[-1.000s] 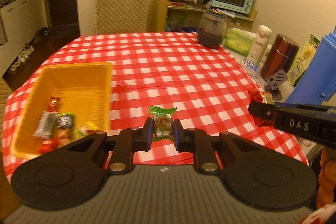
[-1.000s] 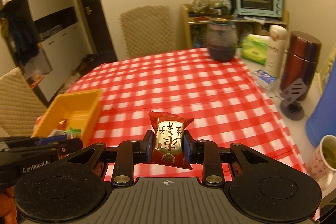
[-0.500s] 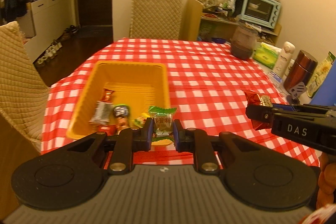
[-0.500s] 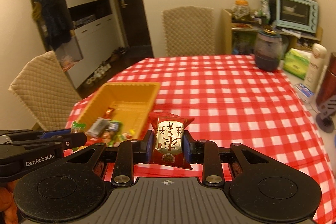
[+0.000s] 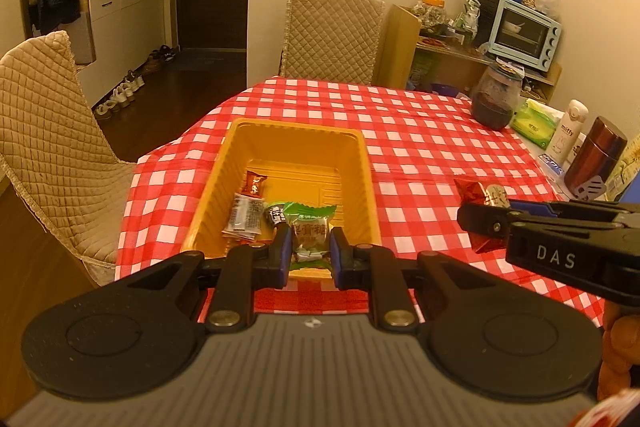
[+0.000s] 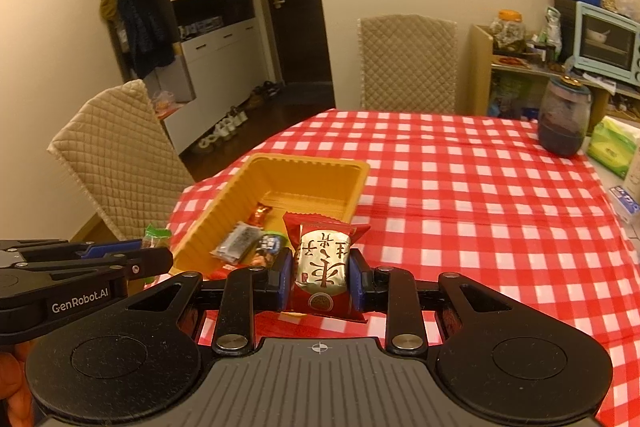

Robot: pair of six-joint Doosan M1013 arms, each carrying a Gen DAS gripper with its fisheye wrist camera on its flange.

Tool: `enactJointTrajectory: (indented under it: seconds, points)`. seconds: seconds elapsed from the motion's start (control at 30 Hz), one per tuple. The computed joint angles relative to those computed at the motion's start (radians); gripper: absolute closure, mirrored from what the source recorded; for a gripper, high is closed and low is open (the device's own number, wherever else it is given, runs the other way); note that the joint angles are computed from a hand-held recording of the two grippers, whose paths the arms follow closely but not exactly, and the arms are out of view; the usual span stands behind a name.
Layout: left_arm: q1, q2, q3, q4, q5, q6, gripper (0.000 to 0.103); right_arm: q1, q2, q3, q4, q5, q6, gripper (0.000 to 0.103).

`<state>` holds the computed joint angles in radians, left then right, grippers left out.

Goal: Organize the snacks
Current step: 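Carry both held candies over the yellow tray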

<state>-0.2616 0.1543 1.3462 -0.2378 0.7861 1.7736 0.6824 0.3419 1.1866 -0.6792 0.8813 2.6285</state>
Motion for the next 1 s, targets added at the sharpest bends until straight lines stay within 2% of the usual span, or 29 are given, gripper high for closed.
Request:
enactJointTrajectory:
  seconds: [1.0]
  points:
    - [0.033, 0.153, -0.139, -0.006, 0.079, 0.024, 0.085, -0.074, 0.147, -0.151, 0.181, -0.016, -0.173, 0.073]
